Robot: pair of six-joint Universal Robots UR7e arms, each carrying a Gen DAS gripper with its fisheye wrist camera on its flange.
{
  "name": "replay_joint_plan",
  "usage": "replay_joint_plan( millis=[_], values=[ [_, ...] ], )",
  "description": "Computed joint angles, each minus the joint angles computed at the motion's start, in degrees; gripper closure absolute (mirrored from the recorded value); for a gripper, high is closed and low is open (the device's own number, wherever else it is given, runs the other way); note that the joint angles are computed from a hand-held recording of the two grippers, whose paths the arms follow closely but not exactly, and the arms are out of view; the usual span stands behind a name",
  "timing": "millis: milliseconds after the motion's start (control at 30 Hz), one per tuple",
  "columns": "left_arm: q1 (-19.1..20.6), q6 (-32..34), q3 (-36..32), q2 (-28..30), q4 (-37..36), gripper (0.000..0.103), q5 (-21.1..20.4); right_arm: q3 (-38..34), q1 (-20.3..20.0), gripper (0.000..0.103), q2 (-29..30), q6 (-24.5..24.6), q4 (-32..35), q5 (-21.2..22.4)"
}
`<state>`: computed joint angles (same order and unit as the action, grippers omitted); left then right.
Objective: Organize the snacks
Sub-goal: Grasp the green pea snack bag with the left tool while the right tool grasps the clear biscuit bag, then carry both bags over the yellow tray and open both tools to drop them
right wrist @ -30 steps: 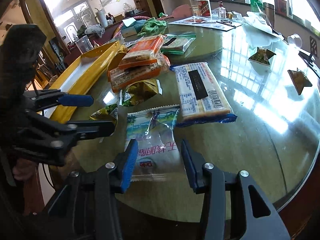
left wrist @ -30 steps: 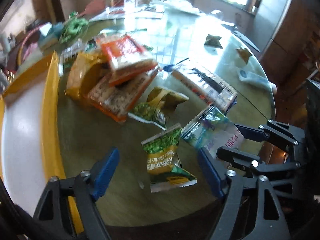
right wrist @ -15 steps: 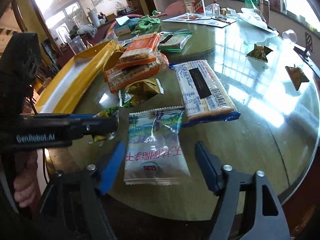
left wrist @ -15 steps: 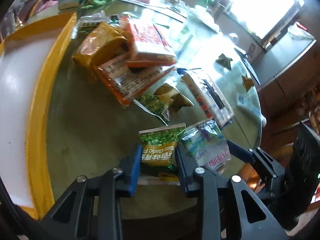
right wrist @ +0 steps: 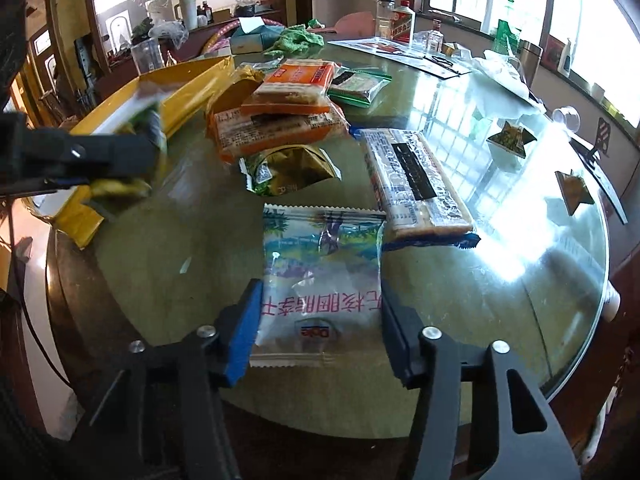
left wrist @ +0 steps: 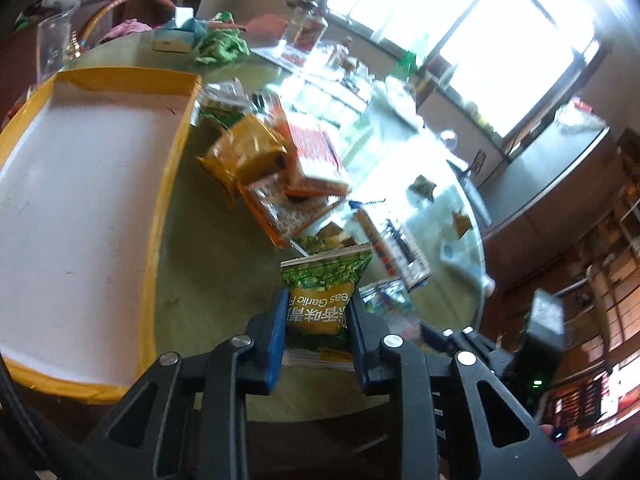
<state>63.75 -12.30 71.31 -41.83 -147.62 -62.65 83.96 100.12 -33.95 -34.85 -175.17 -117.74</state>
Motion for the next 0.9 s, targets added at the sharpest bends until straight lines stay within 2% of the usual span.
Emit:
replay_joint_plan(
  millis=[100,200,300,400,500,633,700,833,900],
  values=[
    [0.1,-0.1,3.1,-2.9,-4.5,0.076,0.4,1.2,0.0,0.055,-1.2,1.0,1.0,3.5],
    [0.3,-0.8,6.3,-6.2,-8.8,0.076,2.6,2.3,0.9,0.055,-1.8,0.2,-1.3,5.9],
    [0.5,-1.1,8.3,-8.5,-11.4,0.076,6.6,2.3,1.9,0.055,-2.4,-0.1,-0.2,11.6],
    [1.3,-3.0,8.9,-9.5,-11.5,0.076,11.8,-0.1,3.4,0.055,-1.2,-1.0,3.6,16.9],
    [2.6,-5.8,8.8,-9.9,-10.2,0.076,14.1,-6.4,5.1,0.055,2.6,-0.6,10.1,19.9],
    [3.9,-8.7,9.4,-10.4,-8.7,0.076,16.3,-17.8,7.1,0.055,10.4,0.5,18.9,19.4],
    [4.6,-9.5,9.5,-10.5,-7.9,0.076,15.7,-22.6,7.7,0.055,13.5,0.1,22.6,18.4],
    [6.1,-10.2,8.8,-10.2,-6.5,0.076,15.0,-26.8,8.9,0.055,17.3,-0.3,25.5,15.1],
    [6.3,-9.6,8.9,-10.1,-6.9,0.076,15.4,-27.7,9.4,0.054,18.4,-1.5,24.9,13.2]
  ],
)
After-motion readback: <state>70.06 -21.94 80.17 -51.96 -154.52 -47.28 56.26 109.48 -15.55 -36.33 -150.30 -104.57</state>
